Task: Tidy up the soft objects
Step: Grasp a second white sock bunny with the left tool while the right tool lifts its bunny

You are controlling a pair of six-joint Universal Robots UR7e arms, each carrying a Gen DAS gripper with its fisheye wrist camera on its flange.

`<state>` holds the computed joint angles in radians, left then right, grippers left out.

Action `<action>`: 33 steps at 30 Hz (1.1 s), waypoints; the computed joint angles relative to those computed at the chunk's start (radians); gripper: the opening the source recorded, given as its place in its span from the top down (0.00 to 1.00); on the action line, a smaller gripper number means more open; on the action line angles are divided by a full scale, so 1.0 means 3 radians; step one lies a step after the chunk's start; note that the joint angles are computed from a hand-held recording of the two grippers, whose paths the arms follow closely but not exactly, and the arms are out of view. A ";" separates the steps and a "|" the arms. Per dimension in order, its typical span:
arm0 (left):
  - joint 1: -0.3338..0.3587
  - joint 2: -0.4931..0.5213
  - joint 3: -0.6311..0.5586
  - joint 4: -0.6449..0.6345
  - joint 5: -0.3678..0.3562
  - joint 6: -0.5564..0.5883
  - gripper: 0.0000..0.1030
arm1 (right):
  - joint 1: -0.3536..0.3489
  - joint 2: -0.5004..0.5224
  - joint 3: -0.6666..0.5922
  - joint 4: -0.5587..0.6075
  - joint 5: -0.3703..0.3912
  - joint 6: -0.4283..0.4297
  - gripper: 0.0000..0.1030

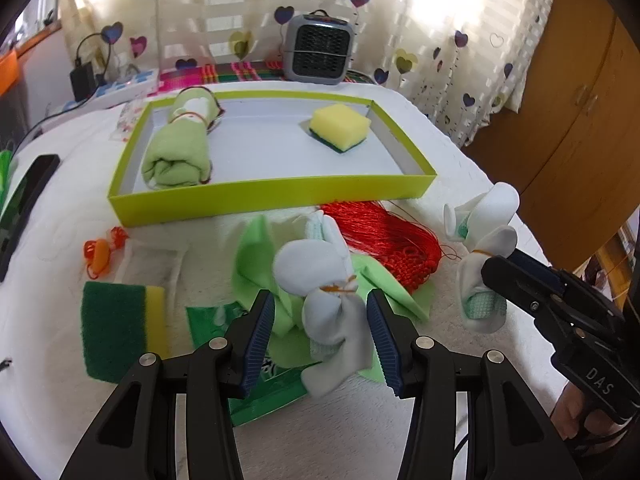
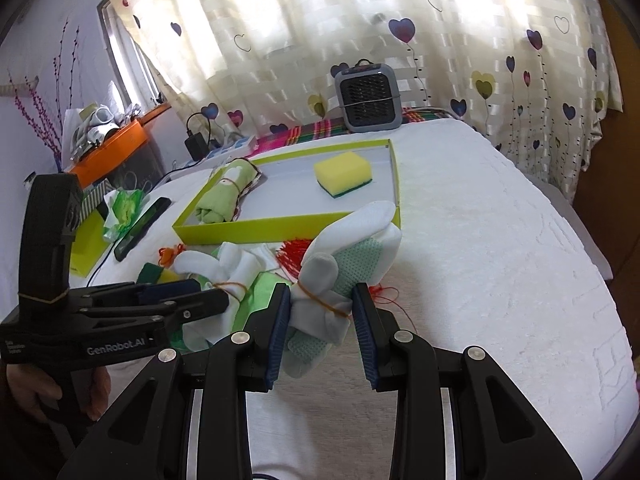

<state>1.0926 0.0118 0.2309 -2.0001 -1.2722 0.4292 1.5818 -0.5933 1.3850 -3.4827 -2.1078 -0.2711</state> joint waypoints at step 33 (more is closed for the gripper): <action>-0.0070 -0.0344 0.0882 -0.0697 0.0167 0.0162 0.73 | -0.0040 -0.0067 0.0132 -0.0064 0.0055 0.0006 0.68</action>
<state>1.0715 -0.0913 0.4955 -2.2093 -1.2221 0.4779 1.5699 -0.6133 1.4246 -3.5019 -2.0913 -0.2693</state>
